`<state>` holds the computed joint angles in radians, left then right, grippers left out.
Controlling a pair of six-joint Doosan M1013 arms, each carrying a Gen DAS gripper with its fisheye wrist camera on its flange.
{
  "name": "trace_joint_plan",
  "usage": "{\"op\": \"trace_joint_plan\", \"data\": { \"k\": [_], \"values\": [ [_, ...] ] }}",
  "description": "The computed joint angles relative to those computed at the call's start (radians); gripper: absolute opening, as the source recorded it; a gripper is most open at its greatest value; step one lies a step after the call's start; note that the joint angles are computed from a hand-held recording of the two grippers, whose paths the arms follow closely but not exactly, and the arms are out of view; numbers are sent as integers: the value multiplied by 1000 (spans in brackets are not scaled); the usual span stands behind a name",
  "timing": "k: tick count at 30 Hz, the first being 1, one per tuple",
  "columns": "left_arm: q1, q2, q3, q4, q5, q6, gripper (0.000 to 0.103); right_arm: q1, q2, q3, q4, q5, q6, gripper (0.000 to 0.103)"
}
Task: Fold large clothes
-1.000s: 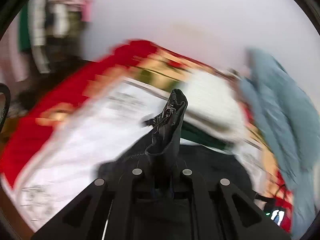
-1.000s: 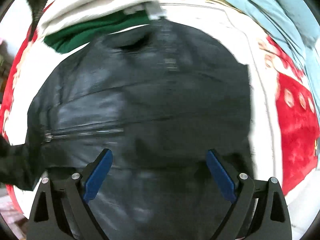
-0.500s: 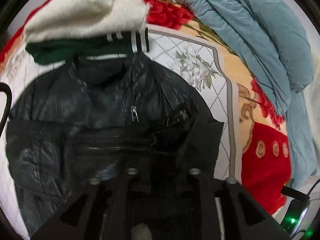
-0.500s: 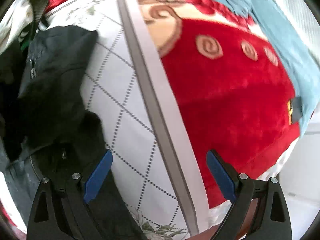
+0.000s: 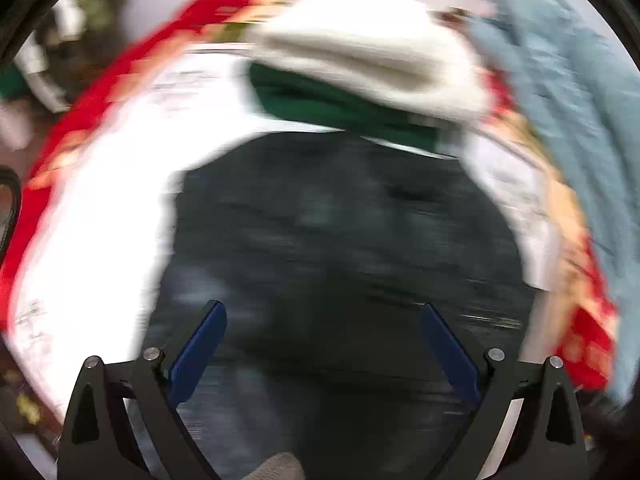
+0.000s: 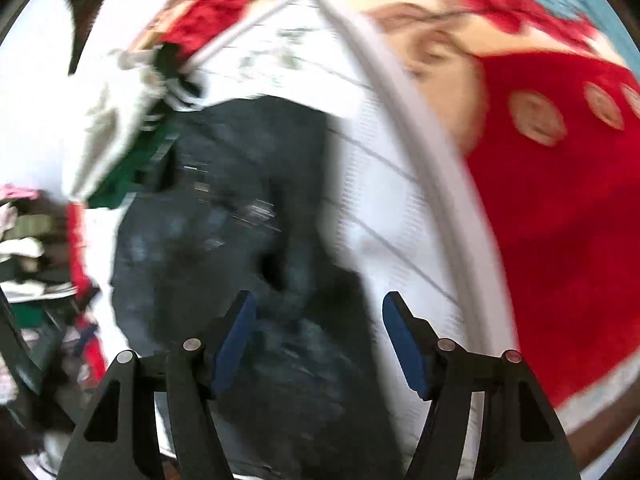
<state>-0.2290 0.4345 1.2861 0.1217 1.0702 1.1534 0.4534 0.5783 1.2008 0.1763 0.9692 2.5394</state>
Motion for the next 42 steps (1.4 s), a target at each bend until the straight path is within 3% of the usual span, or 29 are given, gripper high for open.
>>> {"op": "trace_joint_plan", "data": {
  "k": [3, 5, 7, 9, 10, 11, 12, 14, 17, 20, 24, 28, 30, 33, 34, 35, 37, 39, 42],
  "values": [
    [13, 1, 26, 166, 22, -81, 99, -12, 70, -80, 84, -15, -90, 68],
    [23, 18, 31, 241, 47, -114, 99, -13, 144, -175, 92, 80, -102, 68],
    [42, 38, 31, 275, 65, -142, 99, -13, 238, -299, 94, 241, -137, 68],
    [56, 52, 22, 276, 79, -155, 99, -2, 280, -364, 44, 311, -125, 51],
    [63, 56, 19, 279, 83, -161, 99, 10, 299, -404, -22, 371, -110, 31],
    [67, 60, 11, 275, 87, -169, 99, 19, 295, -409, -62, 379, -102, 18],
    [73, 63, 5, 271, 87, -178, 99, 25, 283, -400, -92, 370, -90, 15],
    [81, 64, -2, 266, 82, -188, 99, 33, 253, -372, -132, 349, -57, 0],
    [85, 74, -15, 272, 73, -181, 99, 55, 214, -356, -241, 351, 16, 1],
    [83, 111, -36, 297, 96, -156, 99, 66, 232, -392, -286, 406, 22, 1],
    [93, 167, -56, 278, 106, -83, 103, 64, 310, -479, -280, 511, 12, 1],
    [111, 170, -50, 218, 63, -61, 103, 49, 361, -522, -247, 573, -44, 2],
    [111, 165, -49, 216, 70, -64, 103, 46, 400, -594, -233, 648, -111, 2],
    [102, 151, -56, 240, 109, -84, 103, 30, 386, -601, -169, 656, -168, 4],
    [97, 144, -55, 254, 115, -95, 103, 24, 356, -561, -145, 616, -187, 11],
    [88, 127, -45, 267, 113, -106, 103, 20, 324, -517, -125, 572, -198, 28],
    [64, 99, -21, 319, 110, -137, 103, 15, 264, -433, -104, 502, -220, 49],
    [35, 73, 7, 376, 114, -180, 103, 15, 229, -380, -91, 479, -278, 49],
    [-22, 41, 45, 458, 159, -241, 103, 16, 221, -341, -25, 512, -416, 49]
  ]
}}
